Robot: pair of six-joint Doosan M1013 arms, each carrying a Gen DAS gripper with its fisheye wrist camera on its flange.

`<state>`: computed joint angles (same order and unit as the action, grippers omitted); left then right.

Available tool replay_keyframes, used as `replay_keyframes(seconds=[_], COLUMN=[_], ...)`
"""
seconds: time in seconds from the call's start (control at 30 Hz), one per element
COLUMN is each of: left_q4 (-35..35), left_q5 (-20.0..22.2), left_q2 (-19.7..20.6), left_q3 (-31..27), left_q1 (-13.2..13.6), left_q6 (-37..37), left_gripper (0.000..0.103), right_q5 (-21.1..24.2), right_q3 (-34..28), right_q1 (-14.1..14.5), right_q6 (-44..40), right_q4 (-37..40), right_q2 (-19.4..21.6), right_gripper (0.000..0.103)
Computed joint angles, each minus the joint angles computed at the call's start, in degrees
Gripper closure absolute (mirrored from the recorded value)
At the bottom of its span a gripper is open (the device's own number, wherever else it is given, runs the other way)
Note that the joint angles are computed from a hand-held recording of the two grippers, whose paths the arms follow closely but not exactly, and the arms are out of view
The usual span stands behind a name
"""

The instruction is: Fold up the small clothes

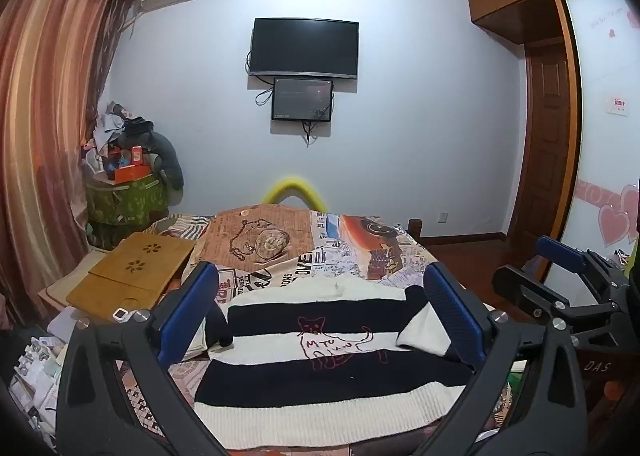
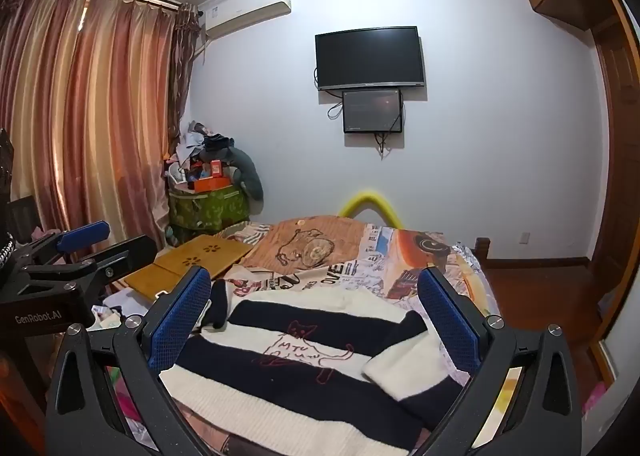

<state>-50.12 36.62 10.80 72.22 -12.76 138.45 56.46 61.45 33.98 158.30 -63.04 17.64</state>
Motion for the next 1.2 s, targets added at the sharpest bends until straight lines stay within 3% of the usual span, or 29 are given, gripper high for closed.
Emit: replay_keyframes(seconds=[1.2], left_q4=[-0.06], left_q5=[-2.08], left_q2=[-0.11], left_q3=[0.53], left_q1=[-0.28], left_q6=[0.8], left_gripper=[0.0], right_q5=[0.63], right_q3=[-0.16], right_q1=[-0.25], right_q6=[0.13], right_q4=[0.52], right_q2=[0.19], right_gripper=[0.0])
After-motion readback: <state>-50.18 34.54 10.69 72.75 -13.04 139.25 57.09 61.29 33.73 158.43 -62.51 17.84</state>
